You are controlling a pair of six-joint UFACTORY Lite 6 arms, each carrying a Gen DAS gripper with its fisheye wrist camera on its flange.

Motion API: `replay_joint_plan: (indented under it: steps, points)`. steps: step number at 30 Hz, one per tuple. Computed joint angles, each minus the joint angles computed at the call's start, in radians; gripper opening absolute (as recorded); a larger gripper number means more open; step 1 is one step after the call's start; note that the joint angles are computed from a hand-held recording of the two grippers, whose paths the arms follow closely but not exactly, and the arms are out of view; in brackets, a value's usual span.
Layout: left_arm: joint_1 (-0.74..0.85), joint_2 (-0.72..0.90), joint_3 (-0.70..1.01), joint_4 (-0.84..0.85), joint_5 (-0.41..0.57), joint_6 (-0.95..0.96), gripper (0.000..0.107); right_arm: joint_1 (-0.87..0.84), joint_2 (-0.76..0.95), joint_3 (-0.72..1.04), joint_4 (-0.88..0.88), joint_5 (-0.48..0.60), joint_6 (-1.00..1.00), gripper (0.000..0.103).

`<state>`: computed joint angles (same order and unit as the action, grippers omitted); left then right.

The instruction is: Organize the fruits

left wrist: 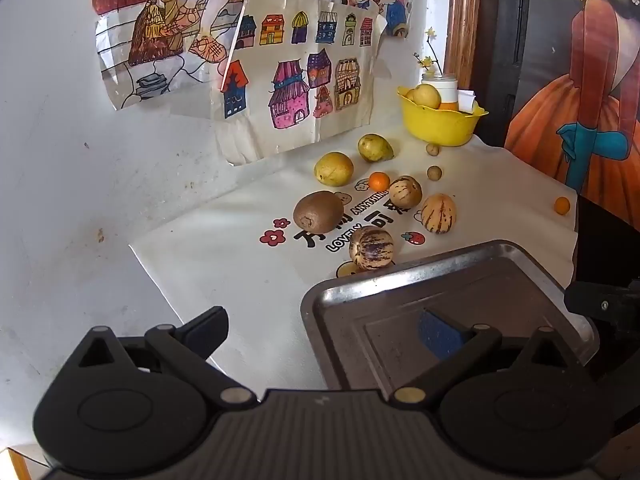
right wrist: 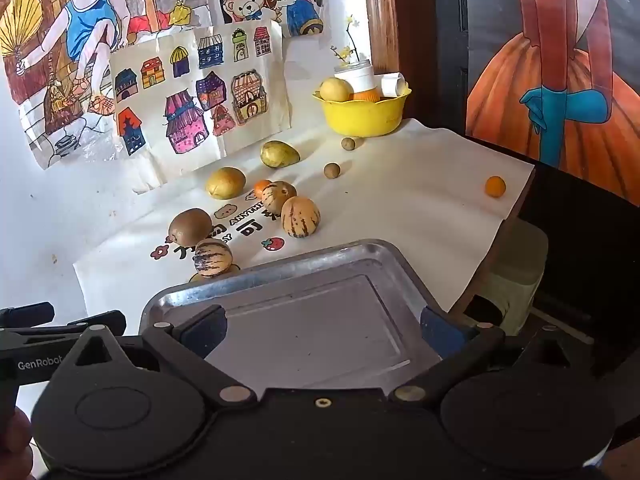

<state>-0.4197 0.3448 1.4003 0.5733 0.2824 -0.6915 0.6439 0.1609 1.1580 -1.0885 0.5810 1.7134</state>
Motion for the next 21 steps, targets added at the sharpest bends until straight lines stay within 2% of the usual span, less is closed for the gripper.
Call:
replay_joint_plan:
  steps: [21]
  points:
    - [0.0, -0.016, -0.004, -0.03, 0.004, 0.023, 0.103, 0.005, -0.004, -0.008, -0.021, 0.002, 0.018, 0.103]
